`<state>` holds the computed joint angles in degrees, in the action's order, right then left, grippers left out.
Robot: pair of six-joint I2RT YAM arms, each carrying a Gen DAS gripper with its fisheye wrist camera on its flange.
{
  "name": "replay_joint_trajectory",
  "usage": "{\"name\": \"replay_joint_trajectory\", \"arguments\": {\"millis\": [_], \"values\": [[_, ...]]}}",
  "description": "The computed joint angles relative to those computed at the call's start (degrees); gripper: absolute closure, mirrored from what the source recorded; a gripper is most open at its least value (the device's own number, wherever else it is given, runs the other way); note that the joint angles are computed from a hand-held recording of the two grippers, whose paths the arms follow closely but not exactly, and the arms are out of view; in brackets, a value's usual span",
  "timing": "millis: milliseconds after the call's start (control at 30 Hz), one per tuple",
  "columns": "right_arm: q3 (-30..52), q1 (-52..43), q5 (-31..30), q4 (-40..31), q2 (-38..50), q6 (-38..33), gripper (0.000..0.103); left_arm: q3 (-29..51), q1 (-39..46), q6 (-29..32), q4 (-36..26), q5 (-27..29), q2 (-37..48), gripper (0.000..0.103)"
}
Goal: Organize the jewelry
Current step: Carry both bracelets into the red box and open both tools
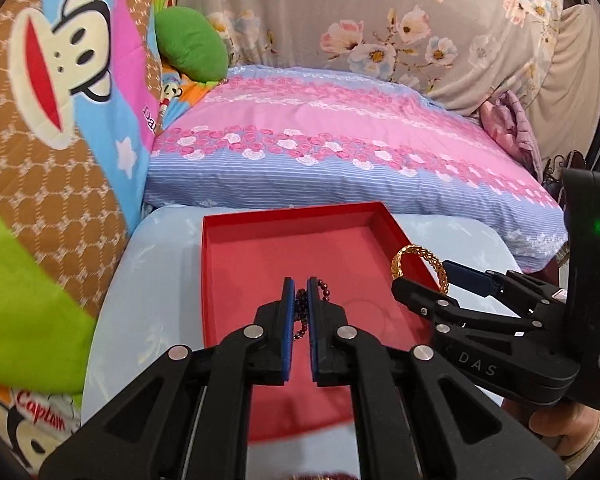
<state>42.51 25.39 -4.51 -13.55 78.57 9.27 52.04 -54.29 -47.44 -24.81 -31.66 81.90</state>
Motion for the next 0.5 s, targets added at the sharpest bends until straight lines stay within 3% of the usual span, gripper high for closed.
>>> {"name": "replay_joint_trajectory", "arguments": {"millis": [233,500], "values": [[13.3,-2.4,-1.1,0.3,19.3,-1.4,0.046,2.4,12.1,8.7,10.0,10.4,11.1,0.097],[19.9,-3.4,-0.2,-1.4,28.0,-0.3,0.045,6.4,16.8,10.6,12.1,12.8,18.2,0.096]]}}
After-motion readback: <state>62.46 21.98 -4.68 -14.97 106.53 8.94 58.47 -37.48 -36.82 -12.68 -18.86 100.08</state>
